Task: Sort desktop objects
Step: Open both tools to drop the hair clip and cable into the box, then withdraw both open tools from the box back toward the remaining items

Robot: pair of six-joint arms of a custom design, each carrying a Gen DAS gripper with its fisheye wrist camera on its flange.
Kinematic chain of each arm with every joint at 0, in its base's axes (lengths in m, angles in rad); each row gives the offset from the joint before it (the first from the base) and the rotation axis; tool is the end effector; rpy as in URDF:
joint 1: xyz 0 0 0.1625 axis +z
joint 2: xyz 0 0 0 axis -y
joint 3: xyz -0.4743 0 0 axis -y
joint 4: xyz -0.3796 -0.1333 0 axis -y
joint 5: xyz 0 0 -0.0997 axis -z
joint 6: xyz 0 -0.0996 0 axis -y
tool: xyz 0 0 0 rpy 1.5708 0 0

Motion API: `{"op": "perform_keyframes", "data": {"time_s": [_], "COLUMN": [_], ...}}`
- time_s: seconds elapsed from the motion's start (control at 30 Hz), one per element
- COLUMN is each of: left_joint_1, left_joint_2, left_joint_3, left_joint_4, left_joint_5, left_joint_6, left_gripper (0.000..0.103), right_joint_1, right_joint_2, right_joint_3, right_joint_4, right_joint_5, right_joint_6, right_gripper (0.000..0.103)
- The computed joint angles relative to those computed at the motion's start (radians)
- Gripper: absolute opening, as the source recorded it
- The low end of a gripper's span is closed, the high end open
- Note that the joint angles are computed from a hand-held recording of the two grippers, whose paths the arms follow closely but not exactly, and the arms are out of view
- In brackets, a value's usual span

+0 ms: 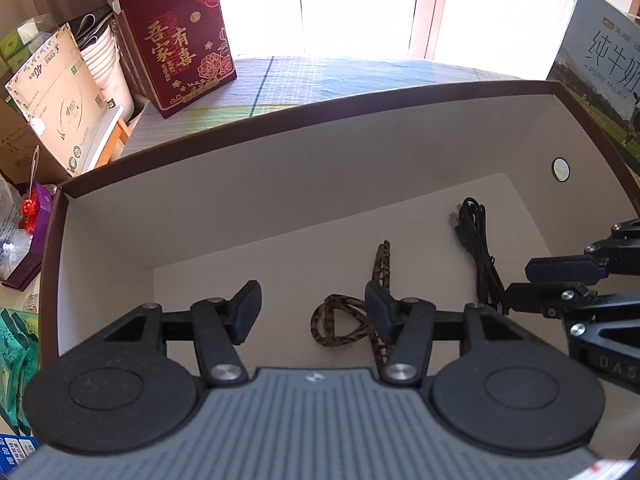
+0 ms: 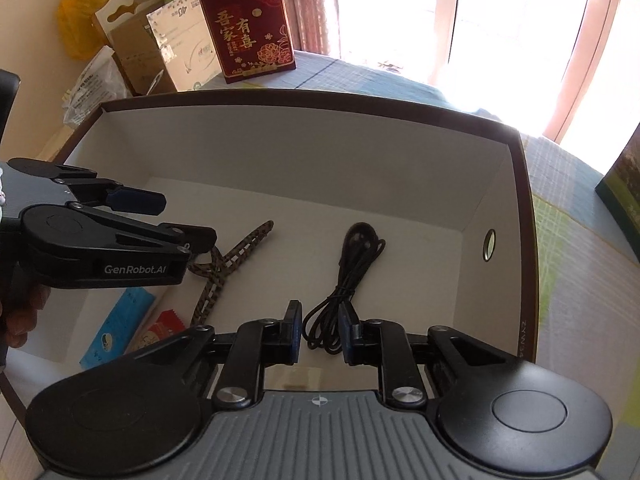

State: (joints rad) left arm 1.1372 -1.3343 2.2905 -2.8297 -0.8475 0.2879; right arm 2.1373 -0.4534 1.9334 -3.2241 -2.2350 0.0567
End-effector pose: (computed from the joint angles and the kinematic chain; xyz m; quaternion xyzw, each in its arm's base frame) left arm -0.0072 -0.4897 0.2719 0.2765 0.8839 -0.1661 0.3386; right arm 0.3679 -0.4445 -0.0678 0.2102 -0.9185 0.1775 0.2841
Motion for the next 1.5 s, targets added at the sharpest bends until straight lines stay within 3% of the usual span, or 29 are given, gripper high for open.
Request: {"op": "perform_keyframes", "data": {"time_s": [0.1,0.17,0.33,0.47,0.53,0.9,1.13,1.33,1.5], "left_joint_1": [-0.009,-0.016,-0.039,-0.066,-0.079,-0.196,-0.289,-0.387,-0.473], "left_joint_2": [-0.013,-0.026,-0.066,-0.117,-0.136,-0.319,-0.454,-0.596,-0.728], "left_joint_3": [0.014,0.023,0.046,0.07,0.083,0.172,0.202,0.219,0.217], "left_joint_4": [-0.003,-0.004,-0.011,-0.005,-0.017,0.081,0.215,0.394,0.634], "left_joint_5": [0.011,0.014,0.026,0.034,0.05,0.107,0.134,0.169,0.191], "left_joint_6": [0.009,0.01,-0.006,-0.01,-0.004,-0.091,-0.194,-0.308,-0.471], "left_gripper": [0.061,0.064,0.079,0.081,0.084,0.086,0.087,0.089,0.09], "right_joint_1": [0.005,0.01,0.021,0.043,0.064,0.146,0.198,0.252,0.296], "right_joint_2": [-0.001,0.0,-0.005,-0.009,-0.008,-0.016,-0.027,-0.037,-0.044], "right_joint_3": [0.001,0.004,0.026,0.053,0.065,0.147,0.167,0.203,0.243], "right_joint_4": [-0.003,-0.013,-0.057,-0.1,-0.124,-0.25,-0.275,-0.3,-0.307], "right_joint_5": [-0.003,-0.008,0.015,0.032,0.007,-0.089,-0.141,-0.184,-0.214], "right_joint_6": [-0.003,-0.01,-0.03,-0.053,-0.056,0.014,0.062,0.109,0.151], "right_gripper": [0.038,0.058,0.079,0.092,0.101,0.101,0.101,0.101,0.101]}}
